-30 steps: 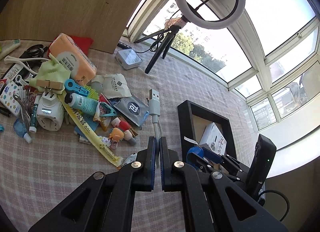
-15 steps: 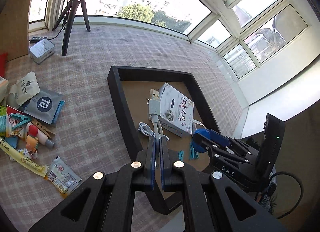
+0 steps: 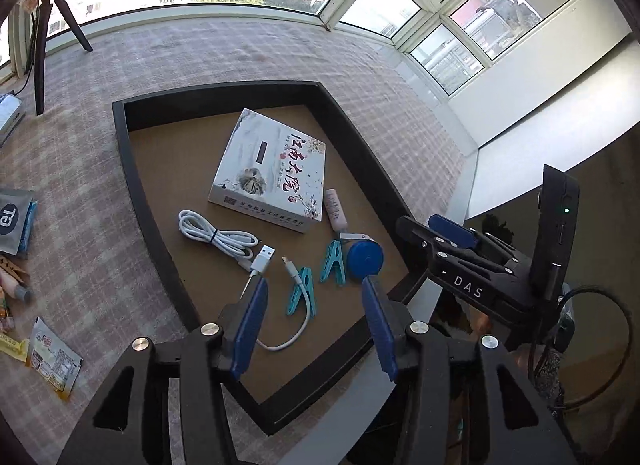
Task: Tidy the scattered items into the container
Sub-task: 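Carry the cable and tape measure into the tray and open both tools, then grasp the long yellow strip packet with the left tool while the right grasps the Coffee-mate sachet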
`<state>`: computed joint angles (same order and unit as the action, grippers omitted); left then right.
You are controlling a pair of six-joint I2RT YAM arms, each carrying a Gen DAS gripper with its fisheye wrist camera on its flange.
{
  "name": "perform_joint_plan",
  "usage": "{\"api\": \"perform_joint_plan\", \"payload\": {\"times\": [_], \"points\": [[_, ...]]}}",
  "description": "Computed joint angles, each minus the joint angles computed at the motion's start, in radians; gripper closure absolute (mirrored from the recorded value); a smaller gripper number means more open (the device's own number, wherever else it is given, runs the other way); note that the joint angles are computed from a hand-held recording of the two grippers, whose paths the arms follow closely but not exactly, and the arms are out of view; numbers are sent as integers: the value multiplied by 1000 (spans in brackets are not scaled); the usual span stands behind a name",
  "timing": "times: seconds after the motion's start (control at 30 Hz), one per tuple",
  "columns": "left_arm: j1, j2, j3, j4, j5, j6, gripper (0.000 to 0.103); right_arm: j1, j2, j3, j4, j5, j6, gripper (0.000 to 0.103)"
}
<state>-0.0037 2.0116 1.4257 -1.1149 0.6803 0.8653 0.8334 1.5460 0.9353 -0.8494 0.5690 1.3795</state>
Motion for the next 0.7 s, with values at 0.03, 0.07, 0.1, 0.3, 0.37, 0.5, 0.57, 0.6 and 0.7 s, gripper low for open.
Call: {"api": "perform_joint_plan", "payload": {"times": [0.03,0.07,0.1,0.3,0.37,0.5,0.57,0.6,0.7], "points": [[6,2,3,4,-3,-1,57,3,6,11,4,4,-11,47],[14,13,17,-5,-4,0,57,4,14,22,10,9,-23,47],[25,26,32,-12,-6,0,57,1,25,37,21,11,-45,47],[101,96,122,-10,-11,-40,57,-11,124,146,85,-4,-181,47],[134,130,167,-13,-12,-59,57,-15,165,191,104,-13,-227,47],[202,201,262,-11,-17,-103,57,-25,253,291,147,-42,-329,47],[238,241,315,-5,-24,-133,57,-32,298,343,176,-64,-383,47],[259,268,347,-4,-26,-150,57,-34,324,374,188,-75,-410,47],[322,351,454,-3,-40,-210,57,-38,403,476,201,-93,-496,47]]}}
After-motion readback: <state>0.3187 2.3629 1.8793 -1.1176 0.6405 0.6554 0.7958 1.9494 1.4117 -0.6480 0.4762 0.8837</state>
